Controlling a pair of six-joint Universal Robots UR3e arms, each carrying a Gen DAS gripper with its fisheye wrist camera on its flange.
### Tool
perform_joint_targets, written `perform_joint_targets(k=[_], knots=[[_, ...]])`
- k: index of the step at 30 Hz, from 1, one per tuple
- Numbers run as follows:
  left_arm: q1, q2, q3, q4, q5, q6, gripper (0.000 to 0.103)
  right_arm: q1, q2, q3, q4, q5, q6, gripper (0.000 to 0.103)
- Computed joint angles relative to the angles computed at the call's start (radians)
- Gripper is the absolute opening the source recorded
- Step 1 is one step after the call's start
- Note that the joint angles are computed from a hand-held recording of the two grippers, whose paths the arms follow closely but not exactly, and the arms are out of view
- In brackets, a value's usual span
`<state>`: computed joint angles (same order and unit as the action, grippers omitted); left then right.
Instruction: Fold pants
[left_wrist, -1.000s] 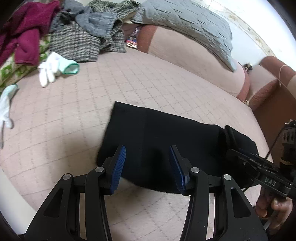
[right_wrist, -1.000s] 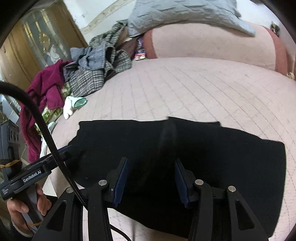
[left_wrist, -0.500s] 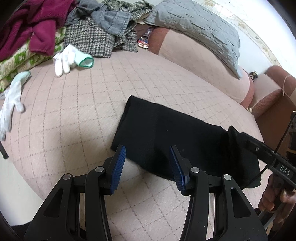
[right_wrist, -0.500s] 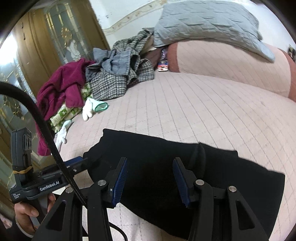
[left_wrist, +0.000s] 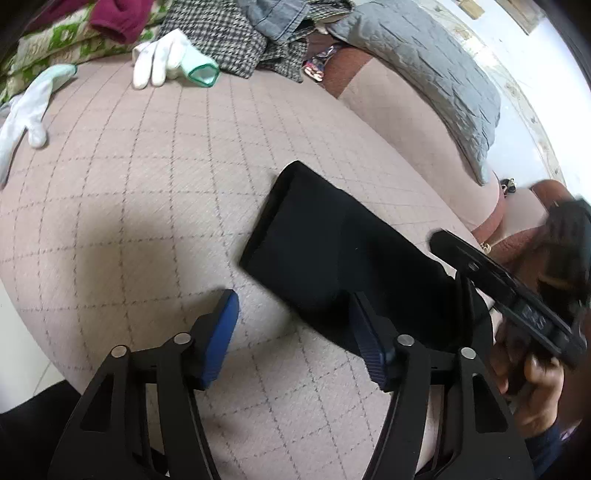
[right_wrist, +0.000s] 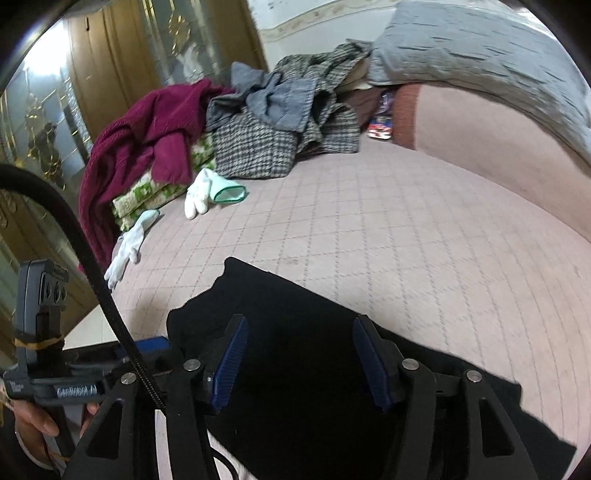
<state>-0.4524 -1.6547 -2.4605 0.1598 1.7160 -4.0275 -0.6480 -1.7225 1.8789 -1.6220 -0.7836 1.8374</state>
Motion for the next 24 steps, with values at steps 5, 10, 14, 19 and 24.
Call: perform_joint_targets(k=[5, 10, 14, 19, 24], knots=[[0.013, -0.032, 0.010, 0.034, -0.015, 0.021, 0.069, 0.116, 0.138, -0.086, -0.073, -0.004, 0.080, 0.059], [0.012, -0.074, 0.042, 0.045, -0.005, 0.055, 0.070, 0.213, 0.255, -0.172, -0.147, -0.034, 0.134, 0.060], [0.024, -0.099, 0.054, 0.064, -0.011, 0.072, 0.071, 0.310, 0.348, -0.257, -0.192, -0.075, 0.161, 0.060], [0.048, -0.139, 0.048, 0.139, -0.030, 0.082, 0.075, 0.434, 0.438, -0.300, -0.273, -0.139, 0.199, 0.061], [0.054, -0.151, 0.055, 0.159, -0.007, 0.082, 0.041, 0.455, 0.430, -0.236, -0.361, -0.141, 0.221, 0.022]])
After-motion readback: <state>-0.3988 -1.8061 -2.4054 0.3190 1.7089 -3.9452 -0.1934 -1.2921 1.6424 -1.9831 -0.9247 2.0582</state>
